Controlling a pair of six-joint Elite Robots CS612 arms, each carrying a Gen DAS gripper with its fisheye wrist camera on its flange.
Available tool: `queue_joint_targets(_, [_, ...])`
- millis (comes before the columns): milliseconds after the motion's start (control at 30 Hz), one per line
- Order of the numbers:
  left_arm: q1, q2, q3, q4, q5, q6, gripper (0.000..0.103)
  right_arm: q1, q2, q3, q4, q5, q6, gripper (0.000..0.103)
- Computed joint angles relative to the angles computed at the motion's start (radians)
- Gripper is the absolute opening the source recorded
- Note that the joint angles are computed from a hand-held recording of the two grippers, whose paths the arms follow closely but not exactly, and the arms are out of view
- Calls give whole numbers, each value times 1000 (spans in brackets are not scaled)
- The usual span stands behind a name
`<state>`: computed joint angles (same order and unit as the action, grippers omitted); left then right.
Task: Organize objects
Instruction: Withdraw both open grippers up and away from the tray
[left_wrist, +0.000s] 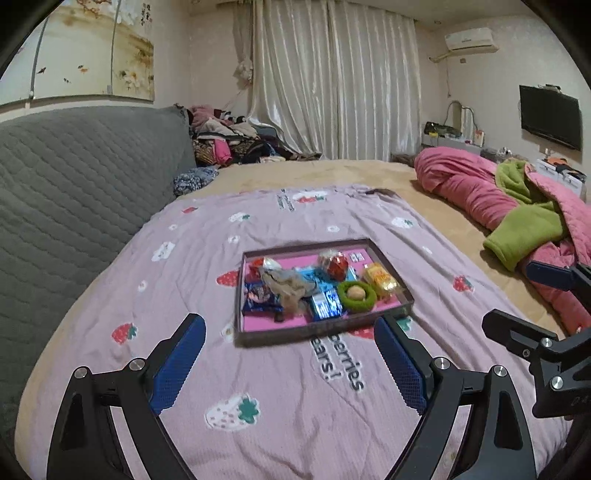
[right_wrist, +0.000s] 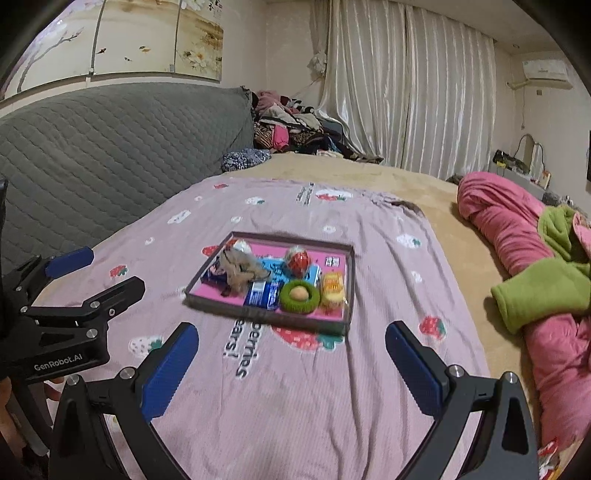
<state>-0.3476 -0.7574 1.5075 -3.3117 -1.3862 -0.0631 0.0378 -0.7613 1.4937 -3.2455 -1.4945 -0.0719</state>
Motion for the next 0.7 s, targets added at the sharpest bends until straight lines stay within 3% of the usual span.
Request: queue_joint_targets(700, [-25,11,138,-68,28,-81,93,14,5,107,-29,-19,23,102])
